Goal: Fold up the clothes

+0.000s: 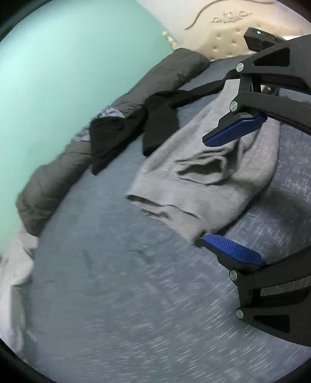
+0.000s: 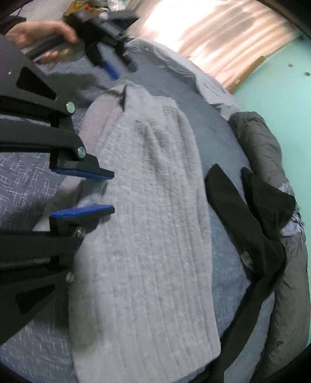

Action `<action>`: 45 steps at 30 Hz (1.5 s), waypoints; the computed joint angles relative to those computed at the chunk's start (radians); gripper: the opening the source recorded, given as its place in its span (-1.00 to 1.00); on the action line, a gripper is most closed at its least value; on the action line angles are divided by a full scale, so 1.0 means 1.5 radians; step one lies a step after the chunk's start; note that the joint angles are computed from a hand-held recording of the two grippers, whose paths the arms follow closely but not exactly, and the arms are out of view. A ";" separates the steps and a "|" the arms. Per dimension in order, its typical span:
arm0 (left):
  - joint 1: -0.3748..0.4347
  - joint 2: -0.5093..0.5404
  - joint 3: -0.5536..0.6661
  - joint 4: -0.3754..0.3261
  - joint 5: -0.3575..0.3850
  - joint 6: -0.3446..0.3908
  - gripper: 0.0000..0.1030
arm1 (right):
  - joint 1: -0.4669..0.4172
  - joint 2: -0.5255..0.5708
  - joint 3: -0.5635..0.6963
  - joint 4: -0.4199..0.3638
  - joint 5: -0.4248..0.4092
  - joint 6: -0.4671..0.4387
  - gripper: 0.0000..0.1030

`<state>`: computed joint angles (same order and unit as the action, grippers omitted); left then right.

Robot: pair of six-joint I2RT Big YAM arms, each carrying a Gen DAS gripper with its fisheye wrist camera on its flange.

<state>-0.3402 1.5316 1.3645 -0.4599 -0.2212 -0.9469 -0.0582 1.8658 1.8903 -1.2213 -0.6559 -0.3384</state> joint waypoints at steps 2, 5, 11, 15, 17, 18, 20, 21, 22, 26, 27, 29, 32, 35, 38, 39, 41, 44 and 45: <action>-0.003 -0.006 0.001 0.004 -0.003 0.024 0.39 | 0.005 0.005 -0.001 -0.004 0.005 -0.012 -0.57; -0.006 0.025 0.045 0.002 0.015 0.065 0.17 | 0.003 0.011 -0.002 0.002 -0.014 0.016 -0.57; -0.014 0.060 0.083 -0.020 0.058 0.092 0.08 | -0.019 -0.006 -0.016 -0.001 -0.069 0.033 -0.57; -0.018 0.079 0.110 -0.037 0.055 0.112 -0.27 | -0.034 -0.019 -0.028 -0.011 -0.086 0.020 -0.57; -0.029 0.080 0.118 -0.050 0.041 0.128 -0.47 | -0.041 -0.022 -0.034 -0.018 -0.091 0.013 -0.57; -0.034 0.078 0.120 -0.055 0.033 0.134 -0.51 | -0.044 -0.021 -0.033 -0.023 -0.093 0.009 -0.57; -0.037 0.079 0.123 -0.060 0.031 0.140 -0.55 | -0.047 -0.020 -0.032 -0.027 -0.096 0.007 -0.57; -0.036 0.079 0.123 -0.062 0.035 0.136 -0.55 | -0.048 -0.019 -0.032 -0.027 -0.097 0.008 -0.57; -0.035 0.079 0.123 -0.063 0.040 0.132 -0.55 | -0.048 -0.019 -0.032 -0.027 -0.097 0.009 -0.57; -0.032 0.083 0.123 -0.079 0.047 0.115 -0.55 | -0.049 -0.021 -0.032 -0.025 -0.099 0.015 -0.57; -0.032 0.084 0.123 -0.081 0.047 0.115 -0.55 | -0.049 -0.020 -0.031 -0.025 -0.100 0.015 -0.57; -0.030 0.084 0.122 -0.083 0.047 0.116 -0.55 | -0.051 -0.019 -0.029 -0.026 -0.102 0.016 -0.57; -0.026 0.090 0.123 -0.086 0.062 0.114 -0.66 | -0.051 -0.020 -0.033 -0.022 -0.102 0.022 -0.57; -0.025 0.090 0.122 -0.089 0.059 0.117 -0.96 | -0.050 -0.022 -0.034 -0.018 -0.101 0.023 -0.57; -0.027 0.081 0.121 -0.092 0.038 0.130 -0.96 | -0.050 -0.022 -0.033 -0.018 -0.102 0.025 -0.57; -0.027 0.077 0.118 -0.091 0.029 0.134 -0.96 | -0.051 -0.022 -0.032 -0.018 -0.102 0.025 -0.57; -0.025 0.067 0.109 -0.087 0.022 0.132 -0.96 | -0.052 -0.023 -0.032 -0.018 -0.104 0.025 -0.57; -0.020 0.066 0.098 -0.084 0.035 0.117 -0.96 | -0.054 -0.023 -0.032 -0.018 -0.107 0.023 -0.57; -0.019 0.068 0.098 -0.085 0.036 0.115 -0.96 | -0.055 -0.023 -0.031 -0.019 -0.107 0.022 -0.57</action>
<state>-0.3687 1.6331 1.5110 -0.5867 -0.1671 -0.7749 -0.1400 1.8317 1.8441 -1.2494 -0.8160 -0.3047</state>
